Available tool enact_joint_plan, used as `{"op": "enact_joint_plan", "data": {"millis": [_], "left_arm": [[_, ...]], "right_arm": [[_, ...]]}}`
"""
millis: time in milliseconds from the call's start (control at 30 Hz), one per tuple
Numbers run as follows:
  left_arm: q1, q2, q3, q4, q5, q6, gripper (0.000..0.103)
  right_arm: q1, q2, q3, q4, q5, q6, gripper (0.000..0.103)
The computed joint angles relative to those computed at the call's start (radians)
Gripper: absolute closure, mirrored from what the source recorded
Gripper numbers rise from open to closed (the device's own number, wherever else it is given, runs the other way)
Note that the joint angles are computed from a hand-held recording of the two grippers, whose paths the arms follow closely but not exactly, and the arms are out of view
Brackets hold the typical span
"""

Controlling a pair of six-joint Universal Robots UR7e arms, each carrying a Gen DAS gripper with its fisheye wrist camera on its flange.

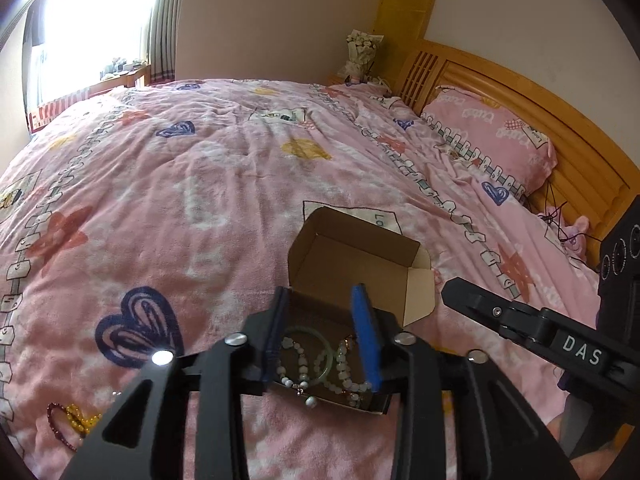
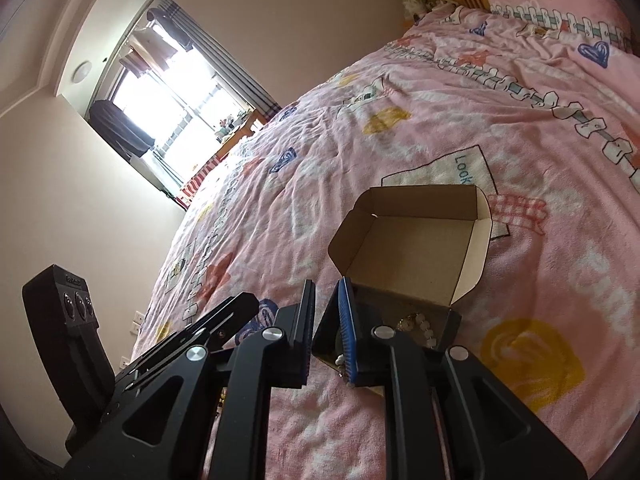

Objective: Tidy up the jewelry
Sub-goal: 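Open both tools over the black box and move back to the remaining jewelry, then move the left tool to the dark red bead bracelet while the right tool approaches the silver pearl earrings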

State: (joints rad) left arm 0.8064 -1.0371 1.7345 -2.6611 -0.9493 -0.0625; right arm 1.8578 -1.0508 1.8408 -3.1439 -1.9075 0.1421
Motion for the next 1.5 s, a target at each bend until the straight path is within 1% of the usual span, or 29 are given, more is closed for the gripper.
{"op": "enact_joint_plan", "data": {"millis": [100,133,167,200,500,633,700,767,867,1000,1200,1300,1367,1433,1500], "left_arm": [[-0.013,-0.045,0.043,-0.031,0.062,0.018,0.049],[-0.012,-0.060,0.053,-0.032,0.070,0.018,0.046],[-0.011,-0.080,0.067,-0.036,0.080,0.013,0.039],[-0.009,-0.102,0.082,-0.038,0.091,0.006,0.038],[0.030,-0.291,0.200,-0.033,0.210,-0.086,0.037],[0.076,-0.355,0.216,0.002,0.195,-0.142,0.037],[0.094,-0.378,0.227,0.000,0.197,-0.157,0.037],[0.112,-0.399,0.232,0.025,0.206,-0.176,0.037],[0.140,-0.431,0.255,0.036,0.207,-0.172,0.037],[0.178,-0.442,0.250,0.086,0.209,-0.179,0.037],[0.209,-0.429,0.242,0.137,0.257,-0.170,0.037],[0.234,-0.424,0.239,0.144,0.242,-0.173,0.037],[0.249,-0.414,0.231,0.164,0.237,-0.185,0.037],[0.268,-0.404,0.218,0.195,0.216,-0.201,0.037],[0.281,-0.396,0.212,0.222,0.212,-0.216,0.037]], "right_arm": [[0.016,0.007,-0.007,0.005,-0.010,-0.004,0.089],[0.023,0.012,-0.011,0.008,-0.012,-0.006,0.089],[0.033,0.020,-0.017,0.014,-0.014,-0.009,0.089],[0.043,0.028,-0.023,0.017,-0.018,-0.013,0.089],[0.136,0.142,-0.112,0.102,-0.055,-0.067,0.089],[0.170,0.195,-0.154,0.146,-0.061,-0.071,0.089],[0.181,0.221,-0.174,0.162,-0.061,-0.070,0.089],[0.190,0.251,-0.196,0.185,-0.061,-0.070,0.089],[0.199,0.292,-0.225,0.220,-0.069,-0.062,0.089],[0.206,0.347,-0.269,0.274,-0.091,-0.061,0.089],[0.188,0.407,-0.309,0.345,-0.108,-0.042,0.089],[0.176,0.424,-0.318,0.371,-0.112,-0.028,0.089],[0.168,0.434,-0.324,0.387,-0.114,-0.024,0.089],[0.161,0.442,-0.326,0.392,-0.115,-0.016,0.088],[0.153,0.449,-0.331,0.394,-0.103,-0.010,0.088]]}}
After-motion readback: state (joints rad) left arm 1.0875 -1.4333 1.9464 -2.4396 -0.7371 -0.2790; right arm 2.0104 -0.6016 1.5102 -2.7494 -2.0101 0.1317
